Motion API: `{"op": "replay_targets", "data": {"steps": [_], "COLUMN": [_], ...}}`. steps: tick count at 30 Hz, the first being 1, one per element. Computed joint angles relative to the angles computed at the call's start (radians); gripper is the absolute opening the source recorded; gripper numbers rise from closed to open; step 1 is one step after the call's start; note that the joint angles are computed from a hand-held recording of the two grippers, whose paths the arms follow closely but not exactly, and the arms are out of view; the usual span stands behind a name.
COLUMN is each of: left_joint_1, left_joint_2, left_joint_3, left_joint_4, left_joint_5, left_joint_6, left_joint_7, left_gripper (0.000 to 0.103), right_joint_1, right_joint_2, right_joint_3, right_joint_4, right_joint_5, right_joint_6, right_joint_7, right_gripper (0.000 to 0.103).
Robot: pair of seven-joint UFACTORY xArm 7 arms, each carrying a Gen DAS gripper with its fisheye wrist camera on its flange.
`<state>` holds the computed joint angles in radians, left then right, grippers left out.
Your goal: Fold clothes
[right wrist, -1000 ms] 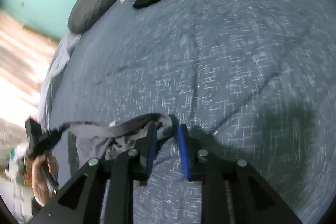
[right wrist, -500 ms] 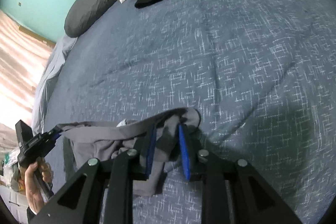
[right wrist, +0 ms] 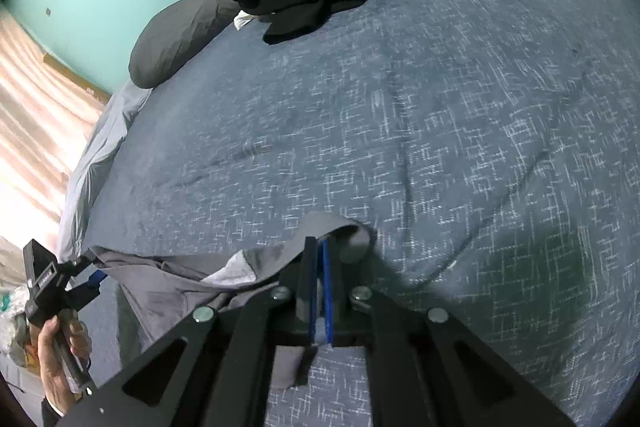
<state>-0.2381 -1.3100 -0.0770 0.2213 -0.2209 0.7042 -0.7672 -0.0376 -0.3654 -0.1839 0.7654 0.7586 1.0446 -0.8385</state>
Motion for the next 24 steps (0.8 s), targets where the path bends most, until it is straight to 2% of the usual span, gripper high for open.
{"op": "replay_targets", "data": {"steps": [2, 4, 8, 13, 18, 24], "left_joint_1": [-0.016, -0.026, 0.000, -0.035, -0.078, -0.079], "left_joint_2": [0.003, 0.004, 0.007, 0.043, 0.138, 0.217], "left_joint_3": [0.004, 0.014, -0.001, 0.010, -0.017, -0.052], "left_joint_4": [-0.005, -0.011, -0.001, 0.029, 0.068, 0.088], "left_joint_5": [-0.012, -0.024, -0.008, 0.007, 0.015, 0.032], "left_joint_6": [-0.027, -0.046, 0.002, 0.035, 0.074, 0.070], "left_joint_7": [0.003, 0.003, -0.018, 0.044, 0.114, 0.139], "left_gripper": [0.064, 0.070, 0.071, 0.071, 0.071, 0.070], "right_joint_1": [0.002, 0.002, 0.000, -0.003, -0.002, -0.004], "right_joint_2": [-0.002, 0.001, 0.003, 0.004, 0.000, 0.008], "right_joint_3": [0.003, 0.003, 0.003, 0.002, 0.002, 0.000], "right_joint_4": [-0.004, -0.005, -0.006, -0.002, -0.002, 0.008], "right_joint_5": [-0.002, -0.003, -0.008, -0.012, -0.009, -0.005], "right_joint_6": [-0.002, 0.001, 0.001, 0.006, 0.011, 0.021], "right_joint_7": [-0.001, -0.001, 0.005, 0.007, 0.006, 0.006], "right_gripper": [0.002, 0.002, 0.002, 0.002, 0.002, 0.002]}}
